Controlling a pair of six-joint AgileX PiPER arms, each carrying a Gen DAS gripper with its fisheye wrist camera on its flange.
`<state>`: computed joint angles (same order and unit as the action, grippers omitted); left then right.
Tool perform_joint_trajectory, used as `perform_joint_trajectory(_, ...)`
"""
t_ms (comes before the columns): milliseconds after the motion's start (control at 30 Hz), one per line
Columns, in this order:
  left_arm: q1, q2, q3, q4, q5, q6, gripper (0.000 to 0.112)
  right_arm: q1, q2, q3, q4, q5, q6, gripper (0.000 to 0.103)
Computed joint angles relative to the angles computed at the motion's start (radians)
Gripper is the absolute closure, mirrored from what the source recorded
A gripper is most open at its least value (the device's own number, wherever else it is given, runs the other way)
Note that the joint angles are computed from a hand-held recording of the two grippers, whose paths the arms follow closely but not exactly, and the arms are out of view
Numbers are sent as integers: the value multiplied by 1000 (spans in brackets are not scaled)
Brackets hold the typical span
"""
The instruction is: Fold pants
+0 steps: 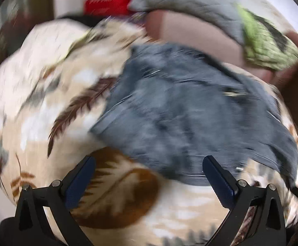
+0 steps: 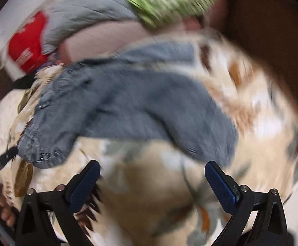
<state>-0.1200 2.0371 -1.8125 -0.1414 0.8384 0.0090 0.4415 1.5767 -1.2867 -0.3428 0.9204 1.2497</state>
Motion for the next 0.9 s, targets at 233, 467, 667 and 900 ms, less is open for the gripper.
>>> perform_joint_trajectory(233,39,137,-189,43,80,-72,9,-192,-151,249,251,-270,-52,0)
perform_joint_trajectory(467,55,275,-402,26,197,-109,9,-337,-135,275,483,-363,-189,6)
perform_joint_trajectory(667,85,380,-585,-13,308,-142,9,-350,-68,184,408,-254,-151,20)
perform_joint_trajectory(900,140,443,-710,-82,374,-190,9,-305,-52,90,208,-66,-115,27)
